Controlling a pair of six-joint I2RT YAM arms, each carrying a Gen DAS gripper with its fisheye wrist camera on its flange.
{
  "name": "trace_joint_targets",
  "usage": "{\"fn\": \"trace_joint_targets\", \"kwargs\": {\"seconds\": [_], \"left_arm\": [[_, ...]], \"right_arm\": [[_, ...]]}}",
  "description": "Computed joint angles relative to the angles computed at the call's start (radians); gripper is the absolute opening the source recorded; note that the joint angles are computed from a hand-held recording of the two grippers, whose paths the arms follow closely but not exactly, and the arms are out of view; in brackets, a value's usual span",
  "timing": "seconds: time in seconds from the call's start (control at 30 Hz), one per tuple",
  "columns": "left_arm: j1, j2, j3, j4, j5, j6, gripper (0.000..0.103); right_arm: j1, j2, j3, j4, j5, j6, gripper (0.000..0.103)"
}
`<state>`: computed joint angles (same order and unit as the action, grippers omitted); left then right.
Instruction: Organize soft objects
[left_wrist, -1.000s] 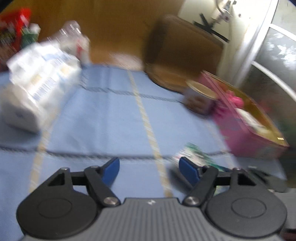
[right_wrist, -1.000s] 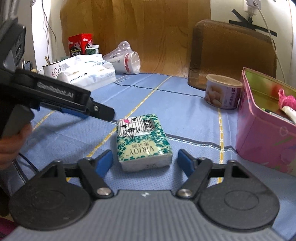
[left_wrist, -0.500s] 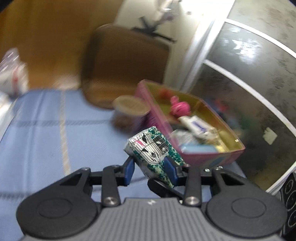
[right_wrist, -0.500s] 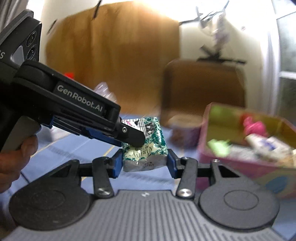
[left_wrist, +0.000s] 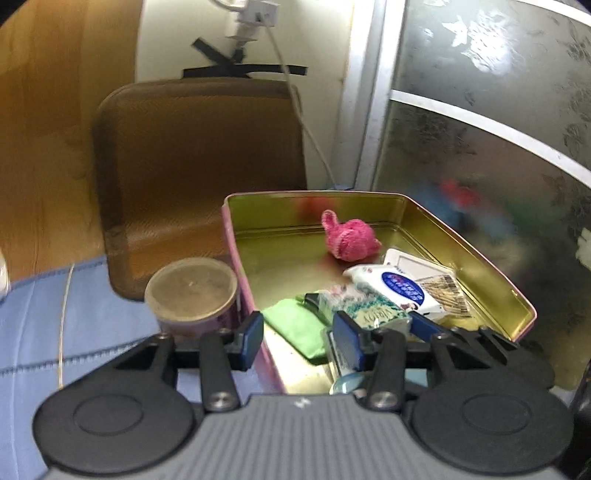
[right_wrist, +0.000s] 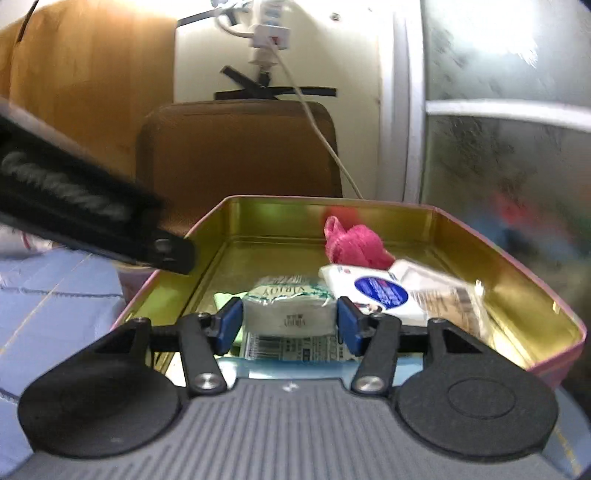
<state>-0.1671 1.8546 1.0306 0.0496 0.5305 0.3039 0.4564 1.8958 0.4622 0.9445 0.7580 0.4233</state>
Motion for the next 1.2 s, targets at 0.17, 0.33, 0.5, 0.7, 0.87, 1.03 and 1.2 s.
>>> {"fn": "trace_joint_targets", "kwargs": {"seconds": [0.17, 0.33, 0.5, 0.7, 0.87, 1.03, 1.2], "left_arm": [[0.032, -0.016, -0.047, 0.024, -0.05, 0.011, 0.047], [0.097, -0.07, -0.146, 0.065, -0.016, 0.036, 0.052], [0.147, -0.125, -0.236, 0.096, -0.015, 0.099, 0.052], [0.217, -0.176, -0.316, 0.099, 0.025, 0.168, 0.054], [0.281, -0.19, -0.362, 0.114, 0.071, 0.221, 0.068], [0.345, -0.185, -0.384, 0.144, 0.107, 0.267, 0.084], [0.406, -0.159, -0.384, 0.193, 0.114, 0.262, 0.103]], "right_arm": [[0.082, -0.01, -0.115, 0.155, 0.064, 0.048, 0.058], [0.173, -0.062, -0.19, 0.186, 0.137, 0.116, 0.053], [0.227, -0.101, -0.208, 0.18, 0.169, 0.163, 0.045], [0.317, -0.129, -0.188, 0.1, 0.215, 0.277, 0.047], [0.378, -0.12, -0.154, -0.01, 0.238, 0.462, 0.062], [0.427, -0.085, -0.082, -0.144, 0.239, 0.59, 0.069], [0.45, -0.081, -0.027, -0.213, 0.257, 0.605, 0.075]]}}
